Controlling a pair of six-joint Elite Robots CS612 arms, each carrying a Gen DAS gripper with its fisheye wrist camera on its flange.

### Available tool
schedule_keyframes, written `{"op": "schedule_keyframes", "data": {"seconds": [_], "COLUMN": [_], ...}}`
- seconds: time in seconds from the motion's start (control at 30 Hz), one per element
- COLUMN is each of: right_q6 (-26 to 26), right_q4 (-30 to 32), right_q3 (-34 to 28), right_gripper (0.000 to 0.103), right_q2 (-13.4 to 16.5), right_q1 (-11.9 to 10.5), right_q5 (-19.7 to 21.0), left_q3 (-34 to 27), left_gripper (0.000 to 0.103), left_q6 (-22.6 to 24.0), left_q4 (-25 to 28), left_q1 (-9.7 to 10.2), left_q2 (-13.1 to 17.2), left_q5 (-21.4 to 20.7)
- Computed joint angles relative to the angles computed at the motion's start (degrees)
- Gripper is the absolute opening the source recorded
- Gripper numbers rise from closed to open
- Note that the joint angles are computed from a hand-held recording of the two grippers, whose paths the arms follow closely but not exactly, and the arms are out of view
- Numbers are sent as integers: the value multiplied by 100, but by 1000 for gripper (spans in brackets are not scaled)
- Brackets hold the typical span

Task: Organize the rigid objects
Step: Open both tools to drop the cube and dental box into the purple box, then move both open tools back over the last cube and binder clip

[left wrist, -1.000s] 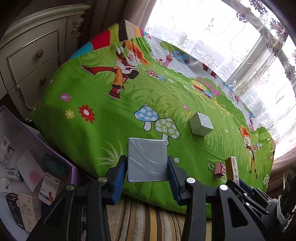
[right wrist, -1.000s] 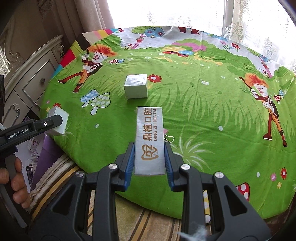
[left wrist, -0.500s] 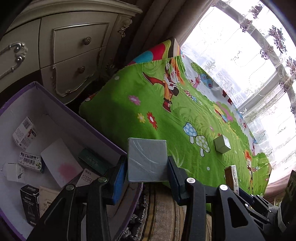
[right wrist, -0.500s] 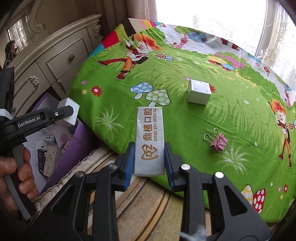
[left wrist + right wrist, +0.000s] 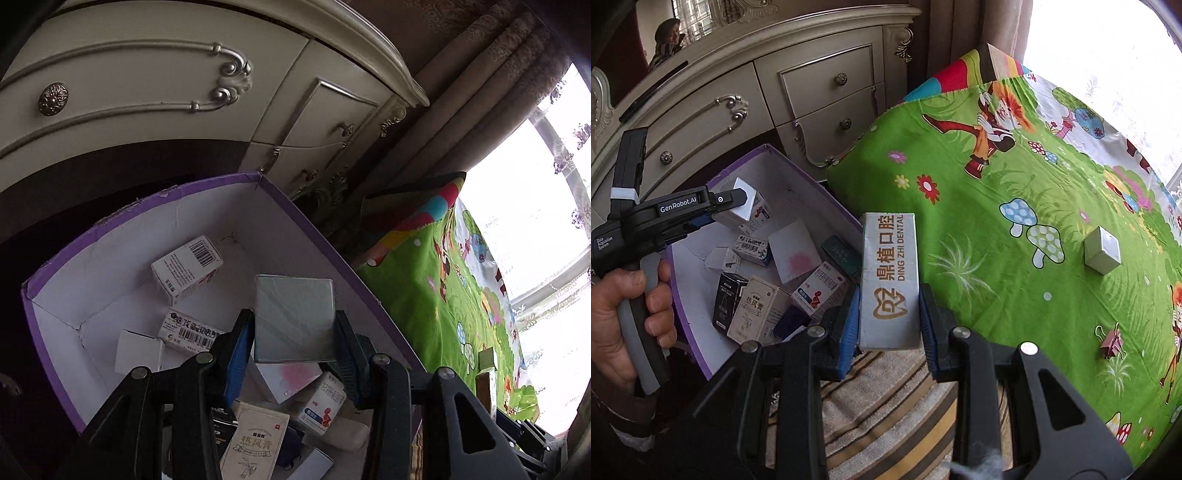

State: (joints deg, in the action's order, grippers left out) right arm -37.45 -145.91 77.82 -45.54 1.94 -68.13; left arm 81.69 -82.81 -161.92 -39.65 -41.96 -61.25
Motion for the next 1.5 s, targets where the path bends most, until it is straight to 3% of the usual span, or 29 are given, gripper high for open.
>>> {"op": "schedule_keyframes", "data": {"seconds": [0.3, 0.37, 0.43, 0.47, 0.53, 0.77, 1.2, 1.5], "right_q6": [-757, -993, -1149, -1173, -1156, -925, -752, -379], "right_q4": [429, 621, 732, 717, 676, 479, 150, -113], "right_q3": [82, 91, 109, 125, 143, 74, 68, -85], "right_gripper": [35, 35, 42, 50, 57, 61, 62, 63], "right_q2": [-78, -89, -96, -96, -94, -27, 17, 140], "right_q1": [256, 291, 311, 314, 305, 245, 111, -101], "right_q5": [302, 387, 411, 394, 366, 257, 202, 45], "left_q3": [458, 451, 438, 424, 384, 243, -56, -435], "left_gripper": [45, 51, 56, 57, 57, 57, 57, 57], "left_q6": [-367, -383, -371, -354, -335, -272, -39, 307], "left_q4": [-378, -405, -418, -398, -348, -193, 218, 444], "left_q1": [25, 36, 35, 32, 31, 30, -19, -36], "left_q2": [-144, -123, -108, -104, -90, -31, 23, 166], "left_q5": [81, 15, -5, -9, -21, -125, -136, -283]}}
